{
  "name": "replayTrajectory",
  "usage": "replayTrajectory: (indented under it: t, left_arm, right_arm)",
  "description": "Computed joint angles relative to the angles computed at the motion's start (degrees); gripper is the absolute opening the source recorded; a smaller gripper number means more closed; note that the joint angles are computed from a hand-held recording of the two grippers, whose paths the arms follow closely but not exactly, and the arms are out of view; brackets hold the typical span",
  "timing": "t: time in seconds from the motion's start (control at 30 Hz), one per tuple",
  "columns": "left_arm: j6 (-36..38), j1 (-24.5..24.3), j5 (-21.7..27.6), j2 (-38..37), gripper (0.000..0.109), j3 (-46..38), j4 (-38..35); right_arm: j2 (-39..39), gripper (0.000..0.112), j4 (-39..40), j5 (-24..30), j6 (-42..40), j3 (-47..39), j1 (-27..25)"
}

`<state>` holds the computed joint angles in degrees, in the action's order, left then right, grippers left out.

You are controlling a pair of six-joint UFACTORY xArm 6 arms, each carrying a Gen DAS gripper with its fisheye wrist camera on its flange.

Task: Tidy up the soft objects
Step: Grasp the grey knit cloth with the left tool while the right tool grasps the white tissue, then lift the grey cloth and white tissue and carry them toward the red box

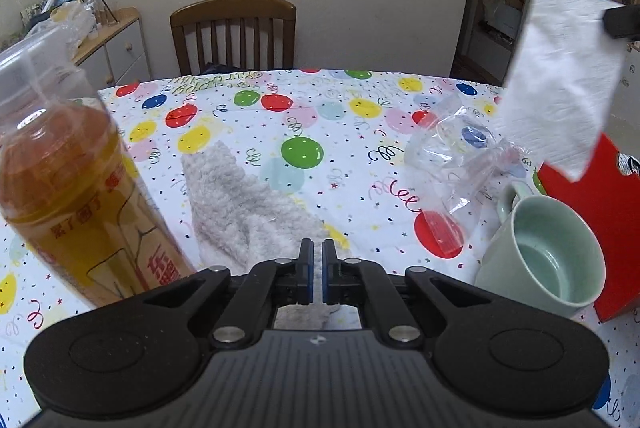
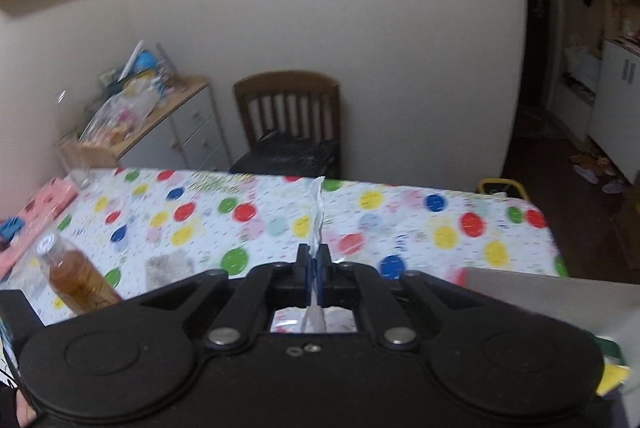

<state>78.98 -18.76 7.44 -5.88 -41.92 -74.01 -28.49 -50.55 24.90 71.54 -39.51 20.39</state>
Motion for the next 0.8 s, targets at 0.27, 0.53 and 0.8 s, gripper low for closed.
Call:
replayTrajectory:
  t: [0.27,0.53,0.8]
  left_arm:
    - [-5.12,-0.8,-1.15,-0.52,0.011,1.54,5.84]
    - [-5.34,-0.04,-1.17,-1.6,0.071,2.81,4.57]
    - [-13.24,-1.06,-6.99,2.38,0.071,2.77,11.47]
  right_arm:
    - [-11.96,0.002,-0.05,7.14,2.24,6.08,-0.57]
    - [-22.73,0.002,1.29,13.11,2.55,11.24,-1.32]
    - [-28.65,0.002,2.35,17.85,4.22,14.58,-0.33]
